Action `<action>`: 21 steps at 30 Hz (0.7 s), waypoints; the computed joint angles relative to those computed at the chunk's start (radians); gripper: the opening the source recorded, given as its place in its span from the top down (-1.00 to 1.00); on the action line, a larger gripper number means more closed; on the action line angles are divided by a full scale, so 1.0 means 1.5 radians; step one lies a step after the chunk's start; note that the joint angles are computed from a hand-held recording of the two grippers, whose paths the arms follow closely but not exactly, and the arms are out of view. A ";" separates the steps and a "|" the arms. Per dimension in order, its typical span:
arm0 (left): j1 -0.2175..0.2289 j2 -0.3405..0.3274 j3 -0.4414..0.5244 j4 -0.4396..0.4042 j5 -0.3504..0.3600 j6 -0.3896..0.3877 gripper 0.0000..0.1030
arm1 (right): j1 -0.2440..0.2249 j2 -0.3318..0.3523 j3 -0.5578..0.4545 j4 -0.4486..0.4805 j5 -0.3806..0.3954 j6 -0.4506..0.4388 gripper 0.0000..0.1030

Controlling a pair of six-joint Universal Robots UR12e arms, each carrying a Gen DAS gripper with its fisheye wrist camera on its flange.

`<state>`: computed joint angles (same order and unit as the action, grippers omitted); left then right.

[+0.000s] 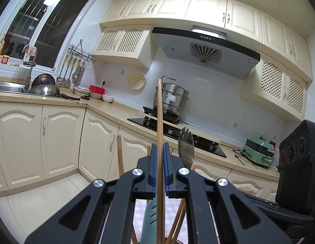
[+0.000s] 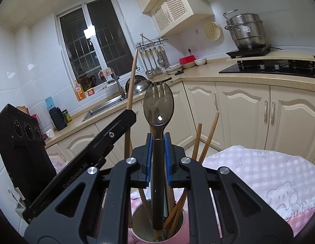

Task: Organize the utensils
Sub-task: 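Lift fork and chopstick, insert both into the pink cup, open both tools, then withdraw both tools from the cup toward the last chopsticks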

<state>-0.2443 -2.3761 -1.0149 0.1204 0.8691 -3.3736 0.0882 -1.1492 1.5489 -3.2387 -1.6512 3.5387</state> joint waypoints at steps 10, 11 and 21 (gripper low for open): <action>-0.001 0.002 -0.015 0.004 0.007 0.009 0.89 | 0.001 -0.001 0.007 0.010 -0.002 0.007 0.76; -0.001 0.005 -0.019 -0.002 0.008 0.015 0.89 | 0.000 -0.002 0.009 0.014 -0.001 0.007 0.76; 0.017 0.040 -0.069 0.036 0.045 -0.012 -0.51 | -0.003 -0.035 0.054 -0.009 -0.032 0.052 -0.49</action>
